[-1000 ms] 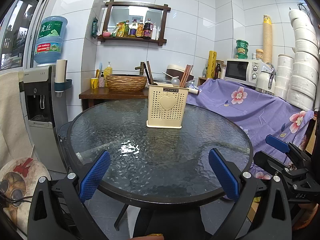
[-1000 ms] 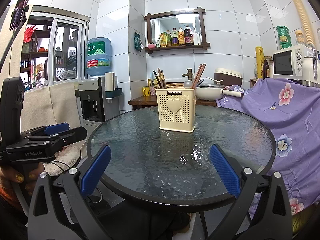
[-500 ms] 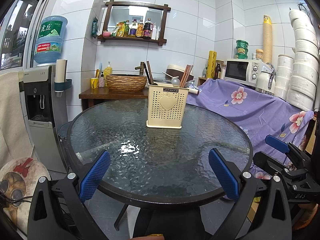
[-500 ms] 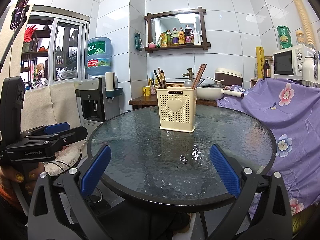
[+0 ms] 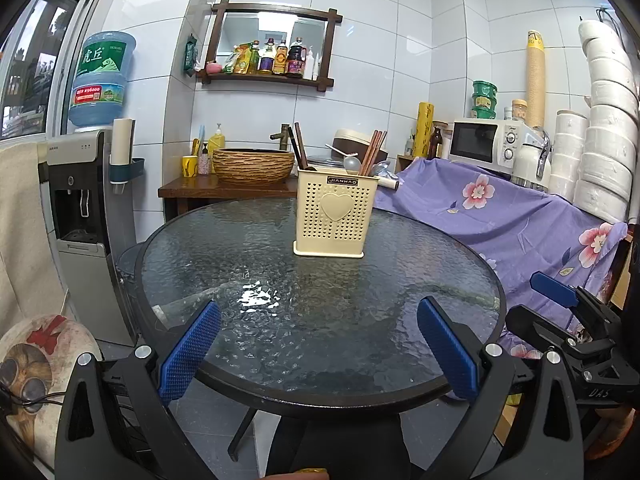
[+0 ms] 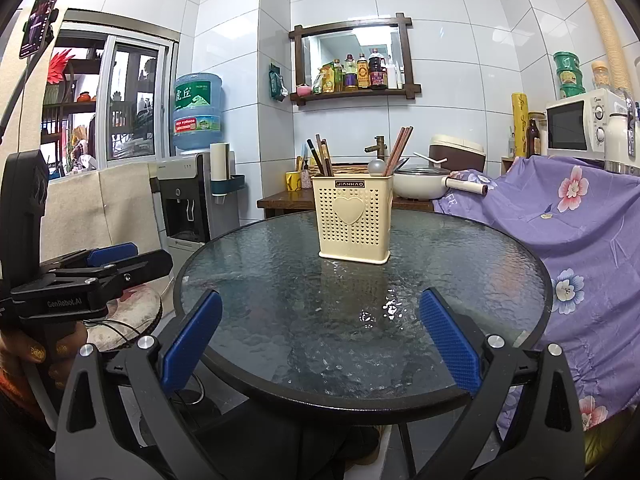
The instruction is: Organize utensils
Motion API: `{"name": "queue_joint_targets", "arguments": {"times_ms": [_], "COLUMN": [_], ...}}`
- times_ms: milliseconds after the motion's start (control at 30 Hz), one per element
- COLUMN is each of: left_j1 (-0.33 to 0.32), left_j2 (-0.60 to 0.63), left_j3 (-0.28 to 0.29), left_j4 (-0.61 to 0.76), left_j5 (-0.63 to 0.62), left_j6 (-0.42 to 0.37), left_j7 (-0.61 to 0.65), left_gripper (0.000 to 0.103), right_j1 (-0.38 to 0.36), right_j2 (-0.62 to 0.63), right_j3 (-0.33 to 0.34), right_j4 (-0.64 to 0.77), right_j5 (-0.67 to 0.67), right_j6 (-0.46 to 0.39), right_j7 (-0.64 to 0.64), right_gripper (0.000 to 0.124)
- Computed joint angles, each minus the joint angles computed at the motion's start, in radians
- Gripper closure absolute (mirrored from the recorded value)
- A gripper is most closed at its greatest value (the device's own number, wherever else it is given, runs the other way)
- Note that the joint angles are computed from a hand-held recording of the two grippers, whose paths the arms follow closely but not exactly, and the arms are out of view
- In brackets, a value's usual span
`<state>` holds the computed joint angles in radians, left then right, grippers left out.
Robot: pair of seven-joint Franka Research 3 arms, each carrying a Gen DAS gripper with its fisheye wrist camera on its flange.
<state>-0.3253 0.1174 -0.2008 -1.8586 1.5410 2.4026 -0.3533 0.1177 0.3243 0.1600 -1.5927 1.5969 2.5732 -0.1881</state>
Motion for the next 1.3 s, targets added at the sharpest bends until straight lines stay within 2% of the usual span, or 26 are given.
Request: {"name": "queue_joint_targets", "arguments": {"times_ms": [800, 1300], "left_j1": [0.002, -0.003], "left_j2": [-0.003, 0.004], "left_j3": [0.000, 0.000], "left_j4": [-0.006, 0.000], "left_j5": [0.007, -0.009], "left_j6": [0.013, -0.009], "left_j7": [-0.009, 0.013], "left_gripper": [0.006, 0.006], "right_j1": [-0.010, -0.018], "right_j2": [0.020, 0.029], "right_j3": [0.005, 0.011], "right_j4": [0.028, 0.042], "right_j5": [-0.037, -0.060], "right_j6": [-0.005, -0.009], "right_j7": [0.032, 0.048], "right_gripper": [0.027, 0.027]}}
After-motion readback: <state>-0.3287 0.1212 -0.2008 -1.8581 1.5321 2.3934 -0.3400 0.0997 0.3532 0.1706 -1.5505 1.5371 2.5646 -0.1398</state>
